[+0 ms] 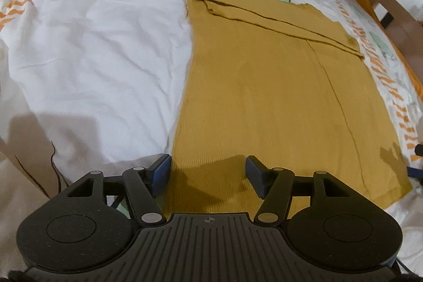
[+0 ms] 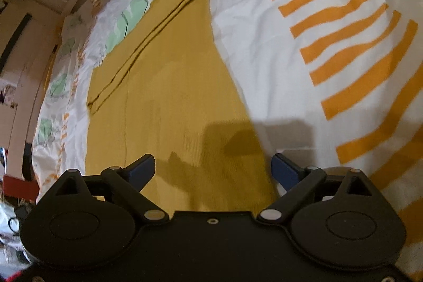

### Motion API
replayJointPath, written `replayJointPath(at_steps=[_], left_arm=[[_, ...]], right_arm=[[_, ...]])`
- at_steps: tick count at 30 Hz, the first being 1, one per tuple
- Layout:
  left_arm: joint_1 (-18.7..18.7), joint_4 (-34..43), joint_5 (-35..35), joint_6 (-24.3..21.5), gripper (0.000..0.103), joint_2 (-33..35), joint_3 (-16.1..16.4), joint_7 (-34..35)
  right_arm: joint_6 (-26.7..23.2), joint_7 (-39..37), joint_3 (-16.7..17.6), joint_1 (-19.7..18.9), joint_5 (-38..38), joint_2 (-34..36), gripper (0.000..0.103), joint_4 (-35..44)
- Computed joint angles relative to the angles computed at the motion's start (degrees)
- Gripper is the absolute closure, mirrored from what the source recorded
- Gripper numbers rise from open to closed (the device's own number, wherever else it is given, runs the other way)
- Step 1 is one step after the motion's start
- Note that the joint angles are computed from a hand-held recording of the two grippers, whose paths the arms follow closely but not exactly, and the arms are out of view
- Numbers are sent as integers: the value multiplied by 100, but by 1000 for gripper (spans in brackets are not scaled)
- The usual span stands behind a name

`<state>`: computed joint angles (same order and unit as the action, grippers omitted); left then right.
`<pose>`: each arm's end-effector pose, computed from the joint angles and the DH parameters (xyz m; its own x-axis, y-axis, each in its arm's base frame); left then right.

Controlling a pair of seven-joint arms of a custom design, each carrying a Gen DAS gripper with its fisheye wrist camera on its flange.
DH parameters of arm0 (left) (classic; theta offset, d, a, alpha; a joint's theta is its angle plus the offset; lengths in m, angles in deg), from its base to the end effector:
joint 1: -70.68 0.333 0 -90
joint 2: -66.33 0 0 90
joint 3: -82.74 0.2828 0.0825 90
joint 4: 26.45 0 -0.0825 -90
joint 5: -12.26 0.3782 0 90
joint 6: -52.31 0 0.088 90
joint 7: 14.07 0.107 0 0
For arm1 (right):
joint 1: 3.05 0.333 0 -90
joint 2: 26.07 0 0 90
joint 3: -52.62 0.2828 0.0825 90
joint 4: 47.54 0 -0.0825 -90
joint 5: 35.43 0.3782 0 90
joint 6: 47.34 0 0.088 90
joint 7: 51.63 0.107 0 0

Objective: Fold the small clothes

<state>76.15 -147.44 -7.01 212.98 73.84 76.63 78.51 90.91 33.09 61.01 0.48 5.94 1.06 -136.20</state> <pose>0.5960 0.0103 0.3861 0.1586 -0.9553 0.2493 -0.8244 -0.2671 -0.4990 0.6885 0.1334 0.3960 -0.0587 -0.7782 -0.6252 -0.9328 0.2659 -0.2434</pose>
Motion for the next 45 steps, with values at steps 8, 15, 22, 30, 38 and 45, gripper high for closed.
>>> replayJointPath(at_steps=[8,15,22,30,38,45], left_arm=[[-123,-189,422,300,34,-49,14,-52],[-269,-85,1185,317,22,68,118,-763],[-330,-107,1596,479,9,127,140,-1266],[-274,39,1634,349,3,217,67,-1294],[-226,-172,1435,188,13,-65,35,-953],[-193,-494,805,-49,26,-485,33,-528]], right_arm=[[-259,-316,-4,92,-361,128,0,163],[-263,-485,73,-42,-57,157,0,109],[-197,-532,64,-24,47,161,0,80],[-167,-564,66,-23,90,163,0,71],[-103,-637,81,-24,126,133,0,15],[-82,-658,76,-8,112,117,0,-1]])
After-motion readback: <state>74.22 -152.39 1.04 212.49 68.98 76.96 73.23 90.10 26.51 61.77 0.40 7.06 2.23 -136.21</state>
